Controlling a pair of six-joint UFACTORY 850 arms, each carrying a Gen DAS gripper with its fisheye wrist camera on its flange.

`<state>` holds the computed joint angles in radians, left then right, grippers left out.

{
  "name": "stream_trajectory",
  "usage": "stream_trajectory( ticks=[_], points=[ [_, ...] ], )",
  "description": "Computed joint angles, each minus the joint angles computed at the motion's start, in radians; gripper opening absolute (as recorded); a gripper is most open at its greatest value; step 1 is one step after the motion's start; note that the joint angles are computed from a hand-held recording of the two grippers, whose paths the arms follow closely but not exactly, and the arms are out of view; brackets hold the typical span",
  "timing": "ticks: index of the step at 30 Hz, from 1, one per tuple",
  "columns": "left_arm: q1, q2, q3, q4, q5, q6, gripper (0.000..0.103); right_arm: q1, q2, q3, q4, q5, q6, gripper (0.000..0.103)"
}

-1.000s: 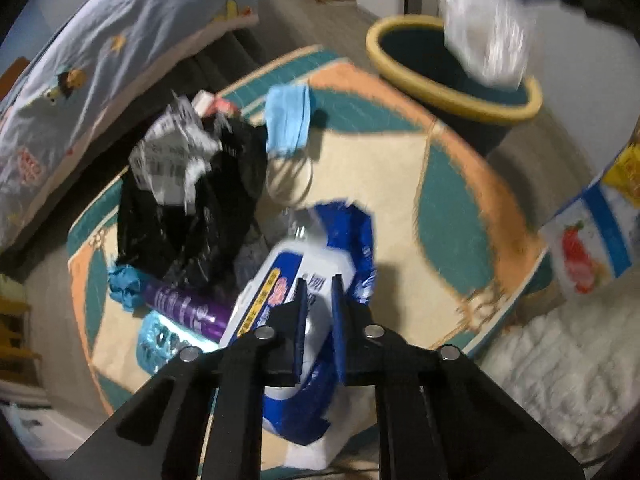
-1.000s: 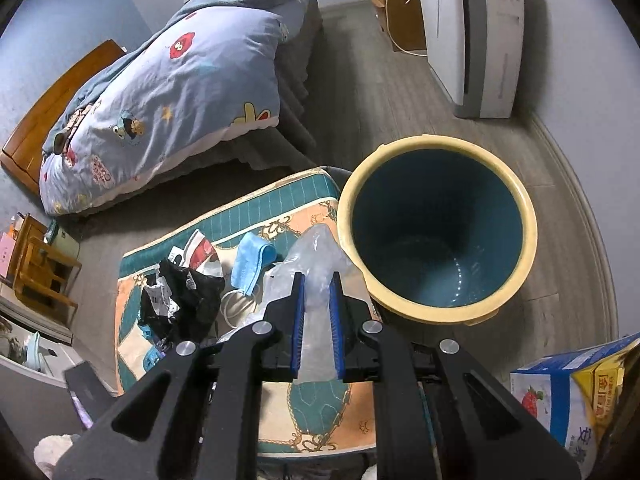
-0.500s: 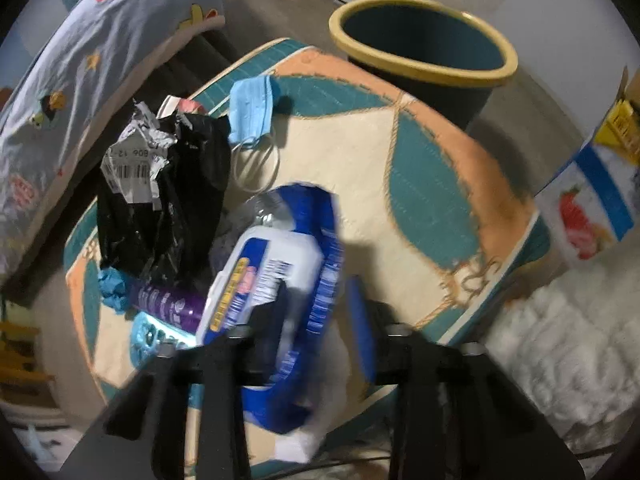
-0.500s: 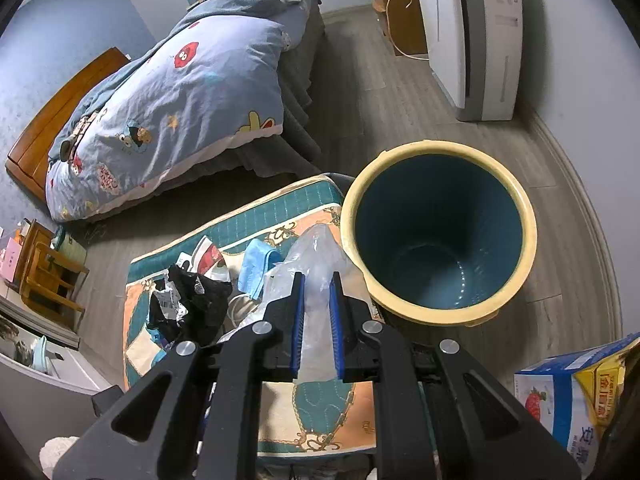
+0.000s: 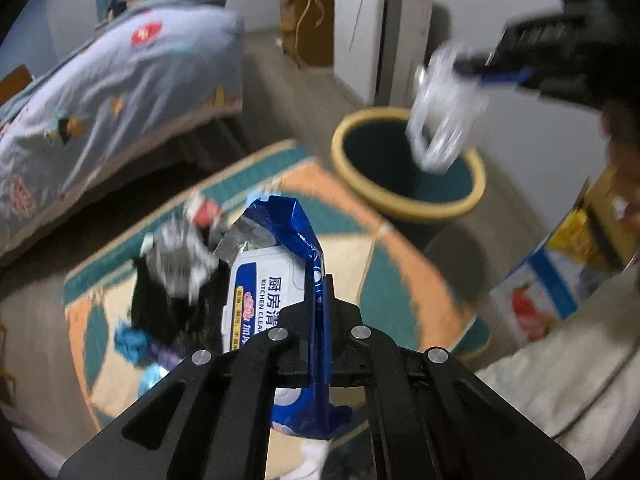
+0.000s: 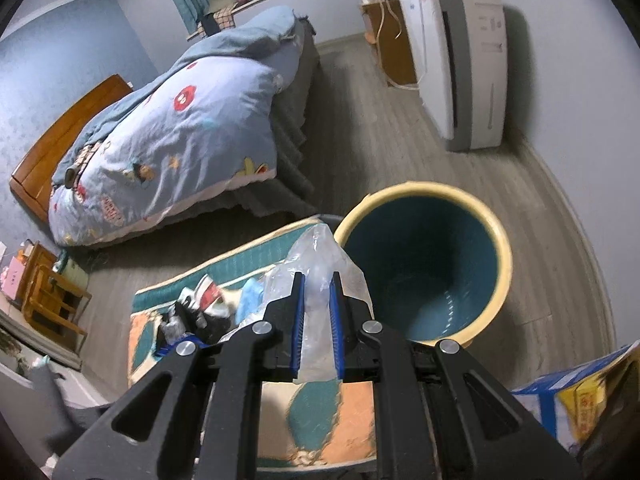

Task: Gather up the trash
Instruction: 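Carry both items over the yellow-rimmed bin and open both grippers to drop them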

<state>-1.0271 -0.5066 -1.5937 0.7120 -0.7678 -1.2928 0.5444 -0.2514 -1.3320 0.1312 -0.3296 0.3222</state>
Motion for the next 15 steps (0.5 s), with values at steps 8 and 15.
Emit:
stream_trajectory(
  ticks=[8, 15],
  points=[
    [0.044, -0.098, -0.195, 0.021, 0.050, 0.074, 0.003, -0.075, -0.083, -0.071, -0.192, -0.034, 0.227, 0.011],
    [0.105, -0.273, -0.440, -0.121, 0.069, 0.248, 0.003, -0.135, -0.165, -0.109, -0.324, -0.096, 0.419, 0.011]
  ],
)
